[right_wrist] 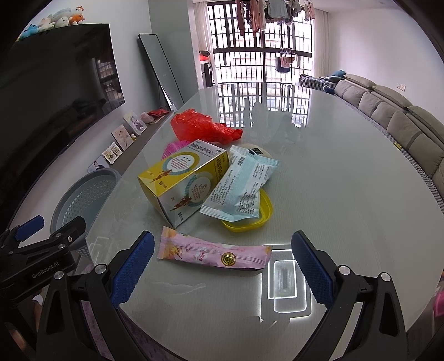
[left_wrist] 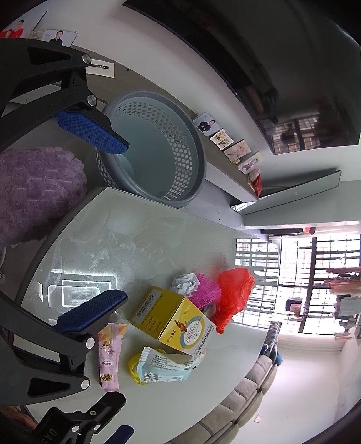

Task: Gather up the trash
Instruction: 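Reach the right tool to the pink wrapper strip and close on it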

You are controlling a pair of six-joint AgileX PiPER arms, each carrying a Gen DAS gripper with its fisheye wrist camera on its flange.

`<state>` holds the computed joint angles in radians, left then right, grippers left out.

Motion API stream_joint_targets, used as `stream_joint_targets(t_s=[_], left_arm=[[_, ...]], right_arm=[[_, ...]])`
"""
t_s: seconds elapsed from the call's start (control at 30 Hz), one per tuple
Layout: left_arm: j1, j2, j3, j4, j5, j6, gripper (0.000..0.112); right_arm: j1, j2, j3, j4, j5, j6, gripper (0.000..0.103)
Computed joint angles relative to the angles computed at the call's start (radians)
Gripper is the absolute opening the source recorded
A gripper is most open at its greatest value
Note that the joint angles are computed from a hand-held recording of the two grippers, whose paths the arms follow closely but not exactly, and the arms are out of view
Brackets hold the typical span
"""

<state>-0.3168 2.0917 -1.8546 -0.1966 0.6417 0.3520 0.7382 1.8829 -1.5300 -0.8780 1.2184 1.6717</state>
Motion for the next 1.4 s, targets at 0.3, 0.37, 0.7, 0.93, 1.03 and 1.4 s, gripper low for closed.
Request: stream_joint_targets(t_s=[0.3, 0.37, 0.7, 0.93, 1.03, 1.4], left_arm=[[-0.022, 0.03, -0.01, 0.021, 0.013, -0.016, 0.097], [-0.025, 0.033, -0.008, 0.02, 0.006, -0.021, 0.097], [-0.034, 0.074, -0.063, 0.064, 0.023, -0.08, 0.097], [-0.042, 0.116, -0.133, 0.109, 0.054, -0.134, 0.097], [-0.043, 0.132, -0.16, 0.121, 0.067, -0.149, 0.097], [-0.034, 0.138, -0.167, 0.111, 0.066, -0.148, 0.097]], right_arm=[[-0.026, -0.059, 0.173, 0.037, -0.099, 0.06, 0.095], [-0.033, -0.058, 0.186, 0.04, -0.111, 0.049, 0.095], [-0.134, -0.067, 0.222, 0.055, -0.306, -0.11, 0.095], [-0.213, -0.03, 0.198, 0.154, -0.428, -0.282, 0.095], [-0.233, -0.041, 0.212, 0.215, -0.485, -0.344, 0.095], [-0.191, -0.069, 0.247, 0.345, -0.535, -0.438, 0.095]])
